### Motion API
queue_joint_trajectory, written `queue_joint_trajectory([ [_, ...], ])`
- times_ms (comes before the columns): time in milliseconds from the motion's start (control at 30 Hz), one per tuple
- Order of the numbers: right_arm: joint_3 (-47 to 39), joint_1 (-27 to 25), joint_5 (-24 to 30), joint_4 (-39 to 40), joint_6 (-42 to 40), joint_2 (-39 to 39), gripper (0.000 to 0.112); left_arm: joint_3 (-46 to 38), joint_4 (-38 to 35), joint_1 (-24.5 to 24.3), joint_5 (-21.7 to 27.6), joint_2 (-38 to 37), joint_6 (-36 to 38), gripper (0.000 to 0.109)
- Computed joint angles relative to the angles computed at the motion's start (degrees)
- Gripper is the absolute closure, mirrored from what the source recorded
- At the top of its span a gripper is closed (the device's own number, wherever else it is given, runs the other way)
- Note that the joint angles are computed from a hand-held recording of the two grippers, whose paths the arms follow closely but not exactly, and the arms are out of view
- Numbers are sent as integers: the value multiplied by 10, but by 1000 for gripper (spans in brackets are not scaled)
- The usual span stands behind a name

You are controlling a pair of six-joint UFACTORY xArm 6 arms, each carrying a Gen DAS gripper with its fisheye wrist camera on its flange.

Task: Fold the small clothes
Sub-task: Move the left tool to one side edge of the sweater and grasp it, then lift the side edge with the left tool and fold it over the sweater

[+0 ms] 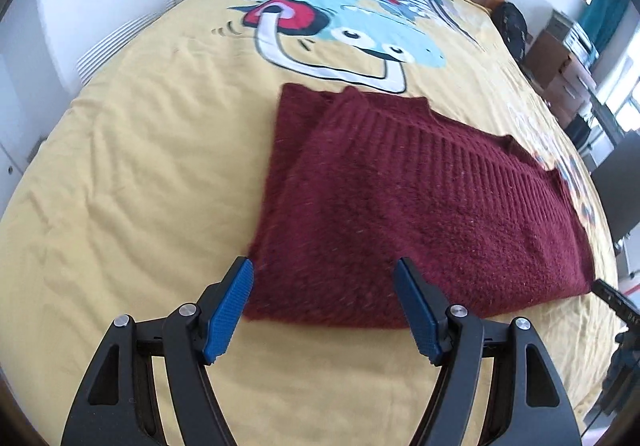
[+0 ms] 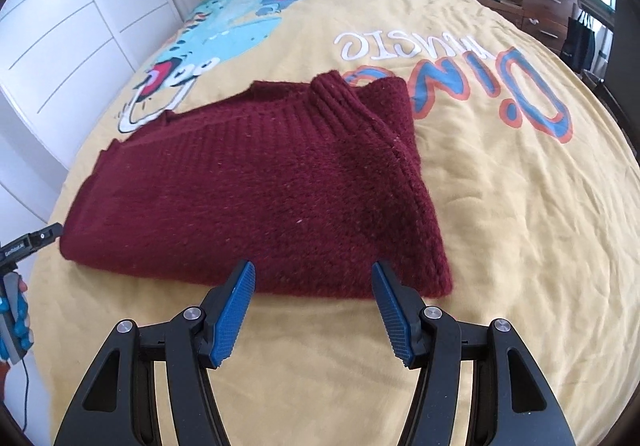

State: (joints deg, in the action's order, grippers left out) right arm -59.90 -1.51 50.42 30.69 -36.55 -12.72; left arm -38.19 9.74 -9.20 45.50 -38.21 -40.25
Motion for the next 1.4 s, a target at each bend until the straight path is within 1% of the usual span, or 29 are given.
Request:
queue_joint_trajectory([
  [133,17,4,7,4,-6,-24,50,13,-31,21,5,-20,15,41],
  [333,34,17,10,-7,-6,-44,50,31,-117,59,-13,-24,66,41],
  [433,33,23,9,-11,-4,-43,50,31,-154,78,-24,-14,104,41],
  [500,32,28,8,-13,-2,-40,50,23,-191,94,-33,6,140,41],
  [733,18,49,-2,-29,7,-14,50,2,-276,134,-47,68,229,40],
  [800,14,56,-6,-34,11,-5,50,3,-322,144,-50,81,270,37],
  [833,14,59,-7,-37,13,-2,50,3,-356,151,-49,88,298,34],
  [933,10,69,-14,-48,14,10,50,2,-417,167,-42,97,353,30],
  [1100,5,74,-19,-47,12,21,50,-12,-488,182,-8,109,423,30],
  [1133,5,74,-20,-46,12,22,50,-15,-498,182,-2,111,429,31],
  [1200,7,73,-20,-45,9,21,50,-20,-492,177,9,111,430,33],
  [1233,7,72,-20,-45,9,20,50,-22,-485,174,10,112,426,38],
  [1267,8,70,-18,-43,8,19,50,-22,-480,173,11,109,419,50],
  [1300,9,69,-18,-42,7,18,50,-21,-482,173,12,106,416,59],
  [1333,9,67,-16,-39,6,16,50,-21,-485,173,12,102,413,74],
  [1367,10,65,-15,-37,4,15,50,-19,-484,173,12,96,407,80],
  [1400,11,63,-14,-34,3,13,50,-20,-473,170,10,92,396,81],
])
